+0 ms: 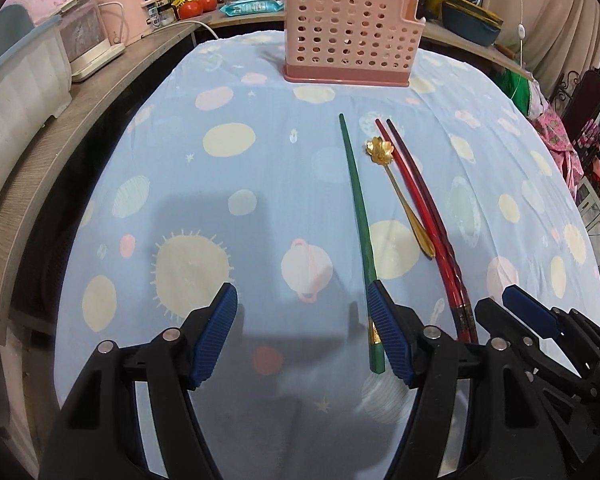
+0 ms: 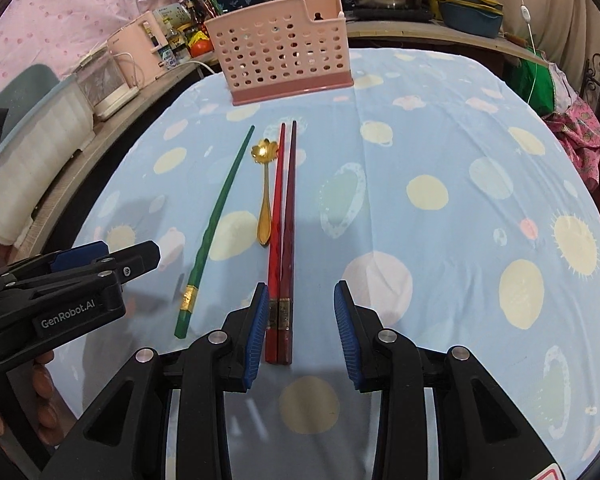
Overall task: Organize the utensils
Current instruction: 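Move the left tool to the last green chopstick while the right tool approaches a dark red chopstick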
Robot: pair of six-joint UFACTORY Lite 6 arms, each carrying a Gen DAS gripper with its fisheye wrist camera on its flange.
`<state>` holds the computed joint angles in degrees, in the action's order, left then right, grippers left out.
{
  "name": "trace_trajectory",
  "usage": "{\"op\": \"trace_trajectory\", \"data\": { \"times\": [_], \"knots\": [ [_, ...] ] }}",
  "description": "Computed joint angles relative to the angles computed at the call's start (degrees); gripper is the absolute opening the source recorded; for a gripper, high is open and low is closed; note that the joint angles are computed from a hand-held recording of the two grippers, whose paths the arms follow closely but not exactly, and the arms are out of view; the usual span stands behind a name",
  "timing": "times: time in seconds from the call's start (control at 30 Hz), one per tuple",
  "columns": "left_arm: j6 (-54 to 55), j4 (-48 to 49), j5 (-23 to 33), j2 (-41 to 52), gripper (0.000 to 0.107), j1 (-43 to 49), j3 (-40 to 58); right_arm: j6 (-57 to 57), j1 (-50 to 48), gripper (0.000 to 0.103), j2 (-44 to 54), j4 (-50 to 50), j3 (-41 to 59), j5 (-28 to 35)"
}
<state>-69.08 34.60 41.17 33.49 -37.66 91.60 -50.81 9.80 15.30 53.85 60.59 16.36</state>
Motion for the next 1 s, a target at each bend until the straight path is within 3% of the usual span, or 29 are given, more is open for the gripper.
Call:
{"op": "trace_trajectory", "data": {
  "times": [0.23,0.83,1.0],
  "knots": [
    [0.2,-0.4,0.2,1.1,0.069,0.0,0.6,0.5,0.2,0.031,1.8,-0.7,0.2,-0.9],
    [2.3,-3.2,-1.3,3.6,0.070,-0.5,0.7,-1.6,0.6,0.028,2.5,0.7,-0.1,-2.7],
    [2.2,-3.1,-1.6,4.0,0.070,-0.7,0.8,-0.2,1.1,0.021,2.3,-1.2,0.0,-2.7]
  ]
}}
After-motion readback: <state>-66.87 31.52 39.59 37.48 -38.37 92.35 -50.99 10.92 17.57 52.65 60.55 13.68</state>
